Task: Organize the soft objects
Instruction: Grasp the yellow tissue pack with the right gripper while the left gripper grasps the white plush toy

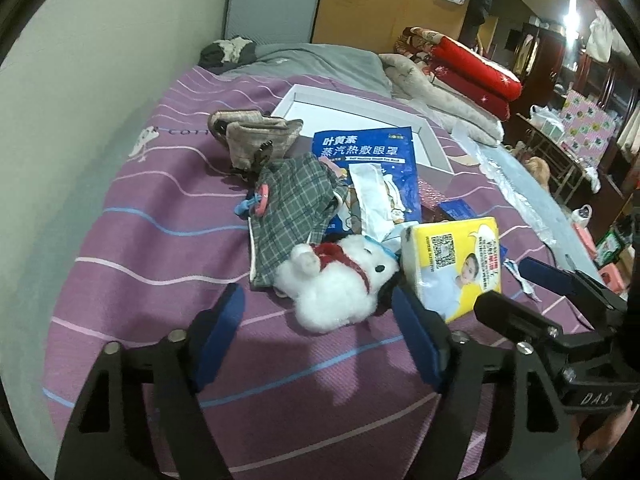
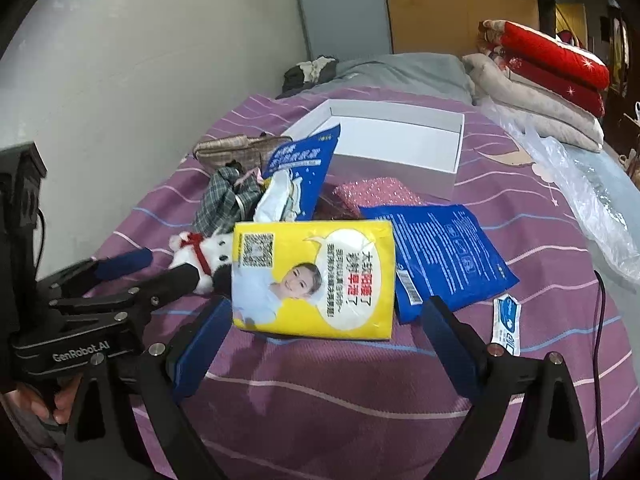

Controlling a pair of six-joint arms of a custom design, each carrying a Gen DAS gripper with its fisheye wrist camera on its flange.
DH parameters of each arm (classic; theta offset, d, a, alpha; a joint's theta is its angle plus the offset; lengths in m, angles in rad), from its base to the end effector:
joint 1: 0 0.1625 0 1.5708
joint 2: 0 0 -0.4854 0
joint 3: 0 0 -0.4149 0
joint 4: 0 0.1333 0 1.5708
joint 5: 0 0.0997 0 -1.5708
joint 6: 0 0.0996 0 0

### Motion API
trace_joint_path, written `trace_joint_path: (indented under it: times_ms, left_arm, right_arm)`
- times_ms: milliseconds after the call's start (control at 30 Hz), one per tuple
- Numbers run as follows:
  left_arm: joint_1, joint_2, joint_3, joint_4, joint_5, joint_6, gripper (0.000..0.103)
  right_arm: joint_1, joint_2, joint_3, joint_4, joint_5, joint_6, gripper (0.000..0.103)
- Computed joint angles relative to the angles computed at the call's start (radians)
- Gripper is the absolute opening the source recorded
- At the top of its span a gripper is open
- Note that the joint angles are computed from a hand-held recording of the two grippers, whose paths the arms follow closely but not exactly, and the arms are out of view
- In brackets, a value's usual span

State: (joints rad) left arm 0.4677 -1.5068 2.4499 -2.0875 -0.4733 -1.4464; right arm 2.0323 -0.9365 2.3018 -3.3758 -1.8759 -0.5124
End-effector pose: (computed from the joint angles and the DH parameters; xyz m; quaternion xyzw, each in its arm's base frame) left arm -0.2094 -0.3544 0.2285 -0.0337 0.8405 -0.4350 0.3214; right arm 0.3165 -0.4043 0.1038 0.4221 -0.8680 0.2117 0.1537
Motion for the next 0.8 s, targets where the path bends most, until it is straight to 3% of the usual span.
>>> trace_joint_path:
  times_ms: [167, 500, 567, 733, 800]
  left_arm:
    - [0.007, -0.031, 0.048, -0.170, -0.012, 0.096, 0.073]
    - [0.059, -0.038, 0.073, -0.311, -0.079, 0.169, 0.072]
    - [0.060, -0.051, 0.088, -0.352, -0.087, 0.175, 0.060]
    - [0.055, -0.067, 0.113, -0.429, -0.093, 0.198, 0.046]
    - [0.050, -0.062, 0.112, -0.438, -0.095, 0.211, 0.034]
  right_arm:
    - [0.004, -0.008, -0.021, 0.044, 0.003, 0.011, 0.097]
    - [0.050, 0.033, -0.094, 0.175, -0.087, 0.025, 0.099]
    - [0.053, 0.045, -0.107, 0.194, -0.105, 0.048, 0.099]
    - [0.068, 0.074, -0.125, 0.191, -0.159, 0.080, 0.101]
    - [0.074, 0.081, -0.129, 0.191, -0.173, 0.088, 0.101]
